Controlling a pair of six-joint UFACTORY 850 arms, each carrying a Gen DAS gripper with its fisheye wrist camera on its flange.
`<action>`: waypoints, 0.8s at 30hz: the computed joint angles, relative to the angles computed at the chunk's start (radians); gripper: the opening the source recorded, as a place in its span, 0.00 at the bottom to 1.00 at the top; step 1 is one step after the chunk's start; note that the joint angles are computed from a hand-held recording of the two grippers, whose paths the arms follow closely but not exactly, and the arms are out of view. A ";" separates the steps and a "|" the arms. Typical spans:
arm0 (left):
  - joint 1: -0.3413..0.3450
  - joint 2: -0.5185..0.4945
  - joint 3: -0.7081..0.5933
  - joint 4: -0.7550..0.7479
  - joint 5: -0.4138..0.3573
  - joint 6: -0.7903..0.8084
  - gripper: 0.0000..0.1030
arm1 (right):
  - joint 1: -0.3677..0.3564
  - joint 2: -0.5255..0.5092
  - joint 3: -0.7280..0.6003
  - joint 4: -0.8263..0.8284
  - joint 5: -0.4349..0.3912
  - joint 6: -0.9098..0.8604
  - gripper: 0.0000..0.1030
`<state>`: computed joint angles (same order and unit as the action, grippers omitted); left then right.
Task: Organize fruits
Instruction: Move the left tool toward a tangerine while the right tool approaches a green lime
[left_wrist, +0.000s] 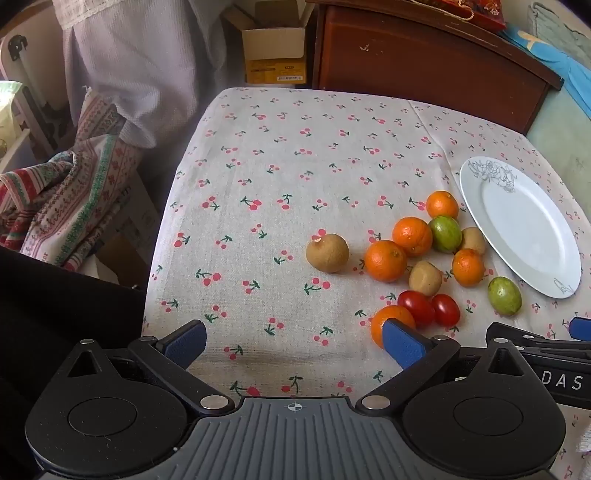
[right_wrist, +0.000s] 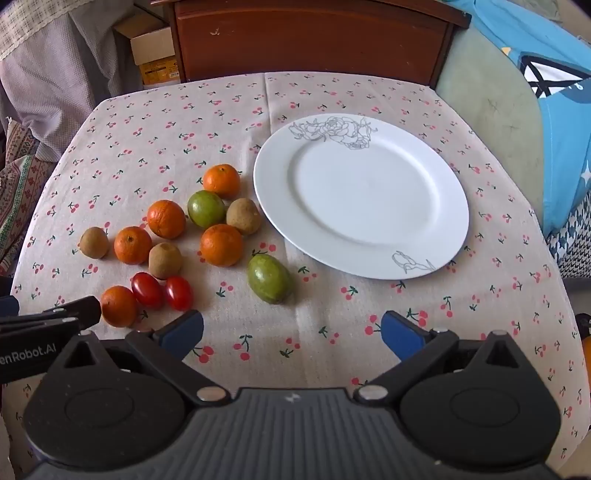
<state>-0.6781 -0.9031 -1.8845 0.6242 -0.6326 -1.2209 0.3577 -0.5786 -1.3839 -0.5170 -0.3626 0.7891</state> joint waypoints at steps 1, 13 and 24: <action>0.001 -0.001 -0.002 -0.008 -0.001 0.006 0.98 | -0.001 0.000 0.002 0.002 0.003 -0.001 0.99; -0.002 0.001 0.008 -0.036 0.010 0.020 0.98 | -0.009 0.036 0.050 0.052 0.065 -0.078 0.99; 0.005 0.052 0.100 -0.034 0.071 0.015 0.98 | -0.041 0.104 0.165 0.459 0.218 -0.533 0.93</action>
<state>-0.6735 -0.8510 -1.7849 0.5903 -0.5620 -1.2061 0.3165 -0.4747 -1.2185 -0.0582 -0.1445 0.2561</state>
